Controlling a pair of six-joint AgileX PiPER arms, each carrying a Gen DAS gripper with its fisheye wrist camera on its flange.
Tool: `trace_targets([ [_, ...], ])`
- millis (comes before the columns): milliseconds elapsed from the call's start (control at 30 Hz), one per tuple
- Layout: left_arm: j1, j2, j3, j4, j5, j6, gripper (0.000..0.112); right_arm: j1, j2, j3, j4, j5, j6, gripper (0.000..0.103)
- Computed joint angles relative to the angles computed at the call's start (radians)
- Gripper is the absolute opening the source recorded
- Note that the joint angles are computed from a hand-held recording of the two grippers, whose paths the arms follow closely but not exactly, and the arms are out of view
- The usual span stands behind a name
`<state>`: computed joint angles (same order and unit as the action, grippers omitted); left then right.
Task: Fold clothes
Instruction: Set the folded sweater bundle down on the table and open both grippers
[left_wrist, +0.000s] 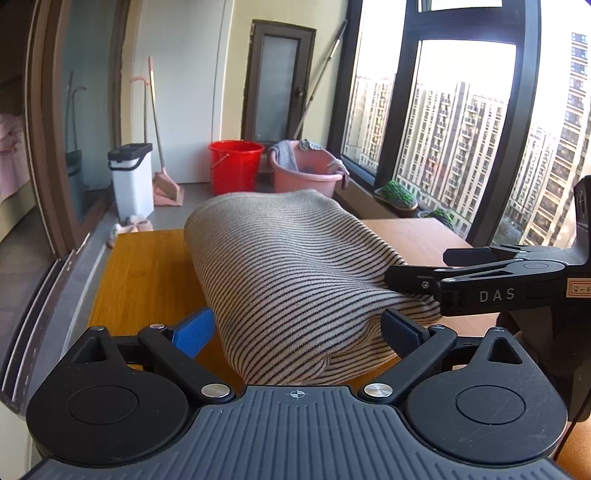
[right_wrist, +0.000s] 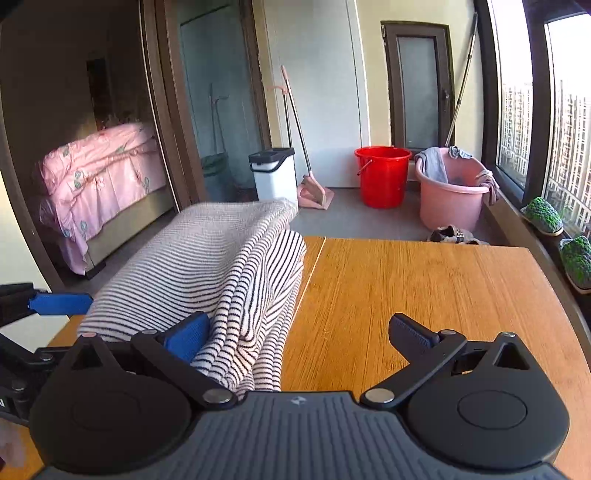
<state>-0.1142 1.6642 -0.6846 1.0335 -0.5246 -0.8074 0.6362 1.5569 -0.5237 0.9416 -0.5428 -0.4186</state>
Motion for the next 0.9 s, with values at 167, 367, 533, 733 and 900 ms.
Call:
trace_targets([
  [167, -0.042, 0.014, -0.015, -0.014, 0.033, -0.028, 0.100, 0.007, 0.066, -0.052, 0.114, 0.010, -0.155, 0.103],
  [367, -0.042, 0.039, -0.016, -0.017, 0.057, -0.073, 0.101, 0.038, 0.084, -0.034, 0.110, -0.047, -0.098, 0.103],
  [533, -0.003, -0.010, 0.030, -0.024, 0.008, -0.098, 0.101, 0.062, 0.088, -0.025, 0.119, -0.090, -0.132, 0.103],
  [733, -0.012, -0.163, 0.150, -0.062, 0.029, -0.023, 0.103, 0.107, -0.018, 0.051, 0.142, -0.107, -0.076, 0.103],
  [900, -0.052, -0.313, 0.304, -0.315, 0.065, 0.195, 0.103, 0.285, -0.199, 0.176, 0.301, -0.195, -0.104, 0.103],
])
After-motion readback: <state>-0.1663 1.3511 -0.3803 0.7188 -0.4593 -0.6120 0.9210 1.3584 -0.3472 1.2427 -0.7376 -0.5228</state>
